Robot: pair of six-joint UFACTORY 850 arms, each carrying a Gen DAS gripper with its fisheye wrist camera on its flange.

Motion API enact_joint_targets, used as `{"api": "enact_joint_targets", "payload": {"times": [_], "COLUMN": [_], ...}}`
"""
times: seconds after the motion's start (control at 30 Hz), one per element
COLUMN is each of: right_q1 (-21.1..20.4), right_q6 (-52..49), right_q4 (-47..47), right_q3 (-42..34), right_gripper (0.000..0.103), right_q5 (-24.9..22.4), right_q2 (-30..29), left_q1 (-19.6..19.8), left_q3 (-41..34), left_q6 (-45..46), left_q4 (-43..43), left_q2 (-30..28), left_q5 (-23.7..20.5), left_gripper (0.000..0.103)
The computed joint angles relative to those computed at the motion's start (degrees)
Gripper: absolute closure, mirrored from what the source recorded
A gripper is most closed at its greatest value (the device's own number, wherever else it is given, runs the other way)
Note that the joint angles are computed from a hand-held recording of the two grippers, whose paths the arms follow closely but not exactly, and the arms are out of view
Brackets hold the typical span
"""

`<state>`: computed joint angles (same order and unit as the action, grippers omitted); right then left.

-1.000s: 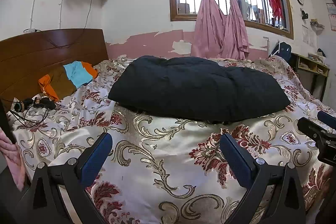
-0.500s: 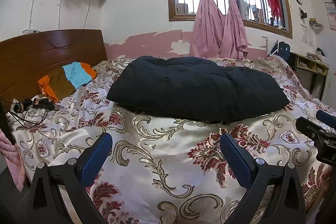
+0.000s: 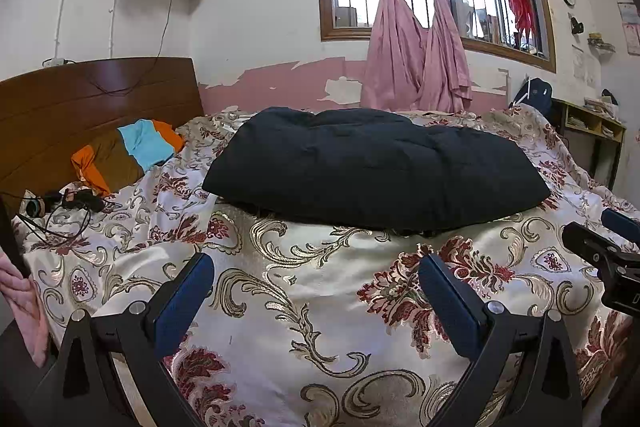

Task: Fold large clothes

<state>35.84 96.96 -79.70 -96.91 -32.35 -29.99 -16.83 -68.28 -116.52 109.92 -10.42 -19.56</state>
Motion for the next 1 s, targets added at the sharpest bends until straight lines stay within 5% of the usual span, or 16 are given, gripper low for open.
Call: {"api": "enact_joint_targets", "payload": {"times": [1.0], "right_q1": [0.01], "right_q6": [0.00], "right_q4": [0.00], "right_q3": [-0.04], "right_gripper": [0.001], "right_q5": [-0.03], "right_q2": [-0.02], "left_q1": [-0.01], "left_q3": [0.04], "left_q6": [-0.50], "left_q4": [0.59], "left_q2": [-0.08], "left_q5": [-0.15], "left_gripper": [0.000]}}
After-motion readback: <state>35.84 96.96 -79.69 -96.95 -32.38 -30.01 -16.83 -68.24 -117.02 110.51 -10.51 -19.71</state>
